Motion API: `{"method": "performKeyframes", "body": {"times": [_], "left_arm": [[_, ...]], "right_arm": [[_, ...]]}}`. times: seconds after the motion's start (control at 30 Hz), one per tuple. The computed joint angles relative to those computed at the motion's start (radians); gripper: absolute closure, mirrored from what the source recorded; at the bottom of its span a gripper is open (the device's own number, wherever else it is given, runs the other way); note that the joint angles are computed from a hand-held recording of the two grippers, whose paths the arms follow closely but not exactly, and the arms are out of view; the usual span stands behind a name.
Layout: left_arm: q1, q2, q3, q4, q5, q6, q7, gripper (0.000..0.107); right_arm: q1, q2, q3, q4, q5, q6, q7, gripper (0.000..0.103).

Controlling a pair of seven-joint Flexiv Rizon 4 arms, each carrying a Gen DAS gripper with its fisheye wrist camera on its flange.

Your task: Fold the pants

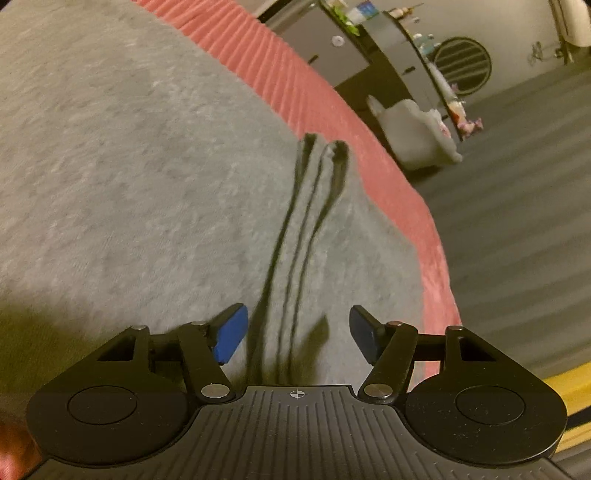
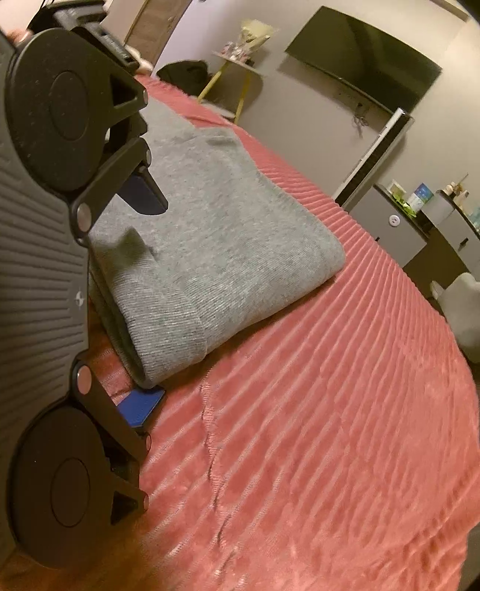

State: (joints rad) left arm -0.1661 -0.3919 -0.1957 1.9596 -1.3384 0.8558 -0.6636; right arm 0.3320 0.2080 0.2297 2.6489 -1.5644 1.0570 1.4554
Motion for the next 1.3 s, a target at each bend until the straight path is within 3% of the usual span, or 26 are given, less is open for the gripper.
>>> {"method": "performKeyframes", "body": {"times": [0.03,0.1,0.17,0.37,0.6,0.83,1.0,1.1,1.17,1.23,1.3], "left_arm": [[0.0,-0.004,-0.005,-0.003,-0.016,-0.002,0.001,0.04],[0.002,-0.01,-0.011,-0.004,-0.048,-0.018,0.014,0.051],[-0.004,-0.015,-0.009,-0.005,-0.047,-0.013,0.033,0.085],[-0.001,0.014,-0.005,0.026,-0.131,-0.032,0.121,0.089],[-0.012,0.066,0.037,0.045,-0.198,-0.013,0.181,0.09],[-0.037,0.105,0.066,0.073,-0.112,0.167,0.21,0.089],[-0.024,0.096,0.057,0.073,-0.038,0.178,0.138,0.088],[-0.029,0.079,0.05,0.063,0.017,0.218,0.106,0.078],[-0.017,0.066,0.045,0.058,0.047,0.207,0.065,0.065],[0.002,0.058,0.029,0.057,0.007,0.173,0.071,0.055],[0.005,0.053,0.021,0.055,-0.039,0.166,0.086,0.055]], "right_arm": [[0.006,0.003,0.013,-0.001,0.035,-0.015,-0.03,0.004],[0.012,-0.007,0.021,-0.007,0.068,-0.032,-0.06,0.004],[0.02,-0.014,0.033,-0.013,0.102,-0.056,-0.086,0.004],[0.029,-0.002,0.042,-0.009,0.079,-0.104,-0.03,0.004],[0.047,0.016,0.048,-0.004,0.06,-0.147,-0.003,0.004],[0.045,-0.013,0.03,-0.029,0.063,-0.114,-0.083,0.004],[0.039,-0.024,0.027,-0.036,0.046,-0.097,-0.093,0.004],[0.044,-0.031,0.034,-0.043,0.065,-0.105,-0.137,0.004],[0.048,-0.043,0.034,-0.054,0.081,-0.101,-0.17,0.004],[0.05,-0.054,0.035,-0.063,0.115,-0.094,-0.218,0.004],[0.054,-0.067,0.039,-0.072,0.151,-0.093,-0.261,0.004]]}}
